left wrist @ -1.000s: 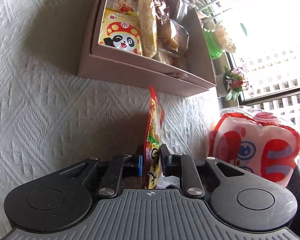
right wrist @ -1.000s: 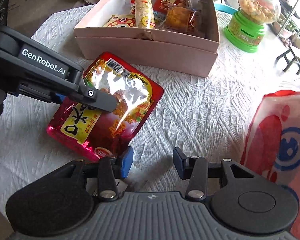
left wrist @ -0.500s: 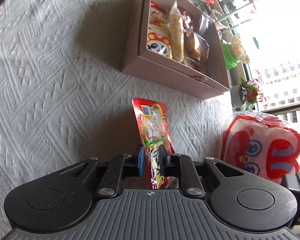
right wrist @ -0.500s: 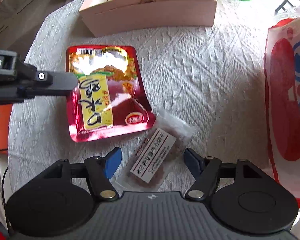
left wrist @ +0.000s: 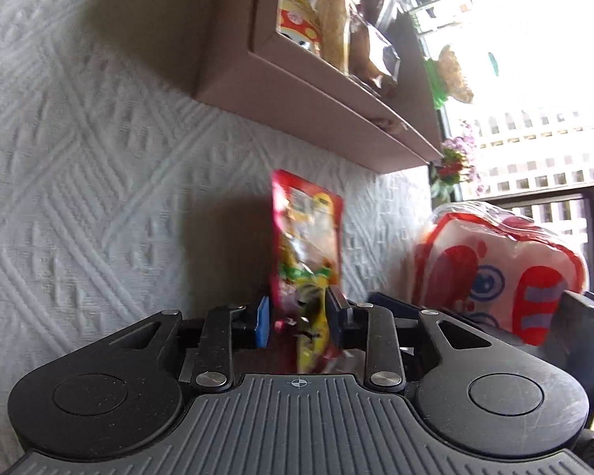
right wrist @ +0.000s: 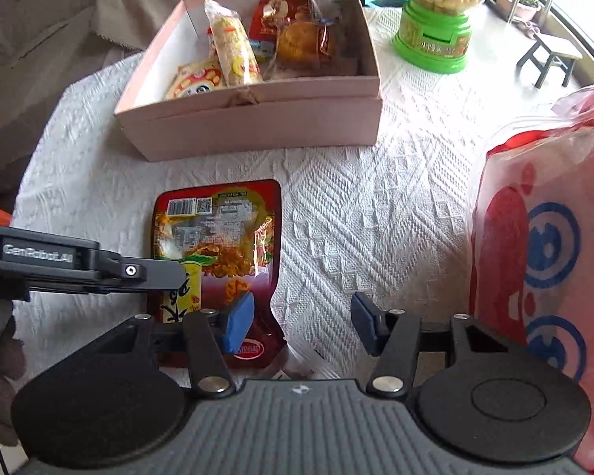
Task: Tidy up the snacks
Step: 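Grasp the clear biscuit packet with the right tool while the left holds the pouch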
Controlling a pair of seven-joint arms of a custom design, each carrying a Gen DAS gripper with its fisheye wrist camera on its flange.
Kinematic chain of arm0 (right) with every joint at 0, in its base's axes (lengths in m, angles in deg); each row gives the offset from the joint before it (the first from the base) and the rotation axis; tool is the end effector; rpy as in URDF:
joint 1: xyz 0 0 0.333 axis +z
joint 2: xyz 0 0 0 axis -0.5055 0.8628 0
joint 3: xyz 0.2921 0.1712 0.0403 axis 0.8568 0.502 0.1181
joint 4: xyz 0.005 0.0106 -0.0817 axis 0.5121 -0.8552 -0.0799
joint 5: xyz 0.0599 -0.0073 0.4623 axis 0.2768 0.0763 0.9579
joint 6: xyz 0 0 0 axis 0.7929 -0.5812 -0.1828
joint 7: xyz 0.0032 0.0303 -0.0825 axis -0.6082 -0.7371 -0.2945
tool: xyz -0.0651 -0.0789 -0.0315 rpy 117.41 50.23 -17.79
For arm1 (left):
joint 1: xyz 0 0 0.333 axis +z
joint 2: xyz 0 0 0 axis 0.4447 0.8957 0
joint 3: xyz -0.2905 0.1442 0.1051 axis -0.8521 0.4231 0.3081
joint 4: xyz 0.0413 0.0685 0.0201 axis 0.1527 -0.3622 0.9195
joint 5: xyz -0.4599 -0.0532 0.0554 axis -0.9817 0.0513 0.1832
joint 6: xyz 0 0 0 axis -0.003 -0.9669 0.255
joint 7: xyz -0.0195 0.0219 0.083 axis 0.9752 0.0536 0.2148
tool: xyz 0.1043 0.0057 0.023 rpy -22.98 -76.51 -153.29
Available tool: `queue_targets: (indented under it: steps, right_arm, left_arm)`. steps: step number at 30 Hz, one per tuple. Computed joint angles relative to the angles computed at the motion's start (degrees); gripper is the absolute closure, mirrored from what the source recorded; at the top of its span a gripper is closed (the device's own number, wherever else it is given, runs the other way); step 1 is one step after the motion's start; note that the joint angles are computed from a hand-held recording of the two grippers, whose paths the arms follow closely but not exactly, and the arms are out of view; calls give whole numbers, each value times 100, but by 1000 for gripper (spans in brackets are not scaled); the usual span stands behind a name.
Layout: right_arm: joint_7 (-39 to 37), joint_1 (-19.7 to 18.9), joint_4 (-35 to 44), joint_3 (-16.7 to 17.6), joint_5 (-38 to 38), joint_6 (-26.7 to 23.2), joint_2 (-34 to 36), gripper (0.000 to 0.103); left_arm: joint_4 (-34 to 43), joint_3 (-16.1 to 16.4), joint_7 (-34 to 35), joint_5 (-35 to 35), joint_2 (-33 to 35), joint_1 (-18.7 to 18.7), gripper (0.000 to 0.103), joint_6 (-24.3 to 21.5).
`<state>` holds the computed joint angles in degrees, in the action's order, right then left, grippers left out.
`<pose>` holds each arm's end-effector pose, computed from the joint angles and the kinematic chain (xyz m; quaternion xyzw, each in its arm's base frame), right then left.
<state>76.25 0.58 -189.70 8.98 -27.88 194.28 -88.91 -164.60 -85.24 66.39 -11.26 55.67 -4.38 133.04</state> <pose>0.4351 0.4302 0.4700 -0.7759 0.6104 -0.0587 0.1481 0.4211 -0.3193 0.4300 0.7320 -0.5486 0.3507 0.2006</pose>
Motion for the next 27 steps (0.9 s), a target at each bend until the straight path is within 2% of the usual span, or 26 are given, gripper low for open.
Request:
queue_targets:
  steps: [1,3,5,6,7,8,9,10,12,13,14,15,17,21,23,25,27]
  right_arm:
    - [-52,-6,-91,-22,50,203,-27,54]
    - [-246,-10,-107,-43,138,259,-25,54]
    - [-410,-18,-193,-60,216,393,-62,54]
    - [-504,-19,-234,-57,228,461,-80,54]
    - [-572,-24,-259,-47,193,511,-86,54]
    - [-567,-26,-263,-13,84,528,-96,54]
    - [-540,-24,-284,18,-14,506,-135,54]
    - [-543,-24,-252,36,-73,441,-132,54]
    - [-518,-12,-173,61,-104,114,-210,54]
    - [-490,-4,-184,60,-37,30,-283,54]
    - [-451,8,-231,56,88,-50,-407,52]
    - [-409,14,-286,57,204,-109,-524,46]
    - [-308,39,-433,39,607,-313,-798,39]
    - [-171,108,-550,-3,1528,-526,-879,39]
    - [141,73,-456,103,1468,-615,-701,39]
    - [627,35,-354,201,1194,-564,-523,33]
    - [847,54,-223,238,956,-536,-378,36]
  left_arm:
    - [87,82,414,-325,63,-106,64,-26]
    - [234,96,1088,-813,181,-154,45,-88]
    - [386,-79,808,-571,379,7,43,-100]
    - [413,-127,786,-623,434,40,49,-37]
    - [444,-159,789,-802,483,58,50,74]
    - [470,-216,579,-738,518,112,58,133]
    - [473,-300,70,-276,525,215,78,124]
    - [470,-349,-424,173,511,302,78,50]
    - [448,-350,-974,523,437,341,79,-71]
    - [425,-405,-1416,1015,364,410,79,-121]
    - [392,-427,-1712,1394,267,435,80,-166]
    - [336,-421,-1946,1700,125,437,81,-237]
    - [213,-340,-2204,1977,-159,364,81,-368]
    - [84,-305,-2909,2995,-731,382,81,-1002]
    - [63,-226,-3090,3315,-899,316,82,-1297]
    - [29,-123,-3190,3450,-1009,217,83,-1491]
    - [-11,-20,-3175,3433,-1067,108,83,-1548]
